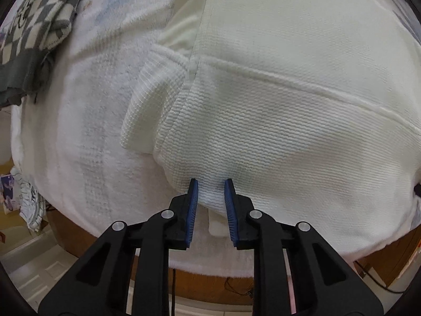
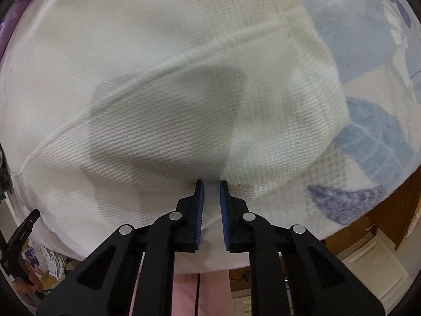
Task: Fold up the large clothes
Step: 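Smooth the folded jacket edge with both tools held open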
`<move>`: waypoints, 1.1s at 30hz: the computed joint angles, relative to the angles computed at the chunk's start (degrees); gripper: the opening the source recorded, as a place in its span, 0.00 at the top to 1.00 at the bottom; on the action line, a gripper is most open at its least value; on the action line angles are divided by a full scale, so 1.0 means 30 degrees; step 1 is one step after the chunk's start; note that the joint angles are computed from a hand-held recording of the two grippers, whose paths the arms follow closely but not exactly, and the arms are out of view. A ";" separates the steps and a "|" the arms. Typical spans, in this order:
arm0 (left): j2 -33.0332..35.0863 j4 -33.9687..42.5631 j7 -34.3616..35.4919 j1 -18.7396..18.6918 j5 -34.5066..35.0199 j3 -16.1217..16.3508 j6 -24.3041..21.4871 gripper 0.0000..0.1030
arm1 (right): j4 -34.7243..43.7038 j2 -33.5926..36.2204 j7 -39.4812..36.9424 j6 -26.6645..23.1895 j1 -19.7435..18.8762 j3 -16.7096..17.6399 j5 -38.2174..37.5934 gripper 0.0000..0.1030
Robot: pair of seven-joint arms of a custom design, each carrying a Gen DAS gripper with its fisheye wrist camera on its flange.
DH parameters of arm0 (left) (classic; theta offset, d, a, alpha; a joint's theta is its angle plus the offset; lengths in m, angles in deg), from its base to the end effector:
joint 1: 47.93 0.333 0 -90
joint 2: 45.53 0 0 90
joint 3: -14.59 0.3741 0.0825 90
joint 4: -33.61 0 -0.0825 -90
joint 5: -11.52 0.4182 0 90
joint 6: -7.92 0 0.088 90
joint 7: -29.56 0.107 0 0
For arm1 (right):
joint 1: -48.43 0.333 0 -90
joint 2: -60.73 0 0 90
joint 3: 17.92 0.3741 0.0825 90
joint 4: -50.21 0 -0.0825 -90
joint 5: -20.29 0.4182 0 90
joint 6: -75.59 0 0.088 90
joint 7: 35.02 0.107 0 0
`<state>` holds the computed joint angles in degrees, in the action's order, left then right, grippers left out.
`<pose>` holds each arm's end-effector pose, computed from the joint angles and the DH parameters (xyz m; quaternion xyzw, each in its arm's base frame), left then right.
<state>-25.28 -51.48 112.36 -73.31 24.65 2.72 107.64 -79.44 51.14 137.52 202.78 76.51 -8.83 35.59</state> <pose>0.5892 -0.3948 0.5145 -0.4804 0.8726 0.0707 0.0527 0.4106 0.3254 0.4819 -0.3075 0.9445 0.1102 0.0346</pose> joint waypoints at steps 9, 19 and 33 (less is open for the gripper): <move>0.2108 0.4921 0.0288 -0.0659 -0.1488 -0.0386 0.2815 0.76 | 0.4684 0.1131 0.0157 -0.0103 -0.1190 0.0451 -0.9213 0.86; 0.9474 1.2684 -0.0306 -0.2560 -0.1710 0.1082 0.5347 0.77 | 0.7697 0.7396 -0.4348 0.5832 -0.2454 -0.1168 -1.0505 0.88; 0.8453 1.0989 0.3483 -0.1178 -0.1504 0.1598 0.7349 0.97 | 0.0770 0.0691 -0.2370 0.1888 -0.3300 -0.1949 -1.2800 1.00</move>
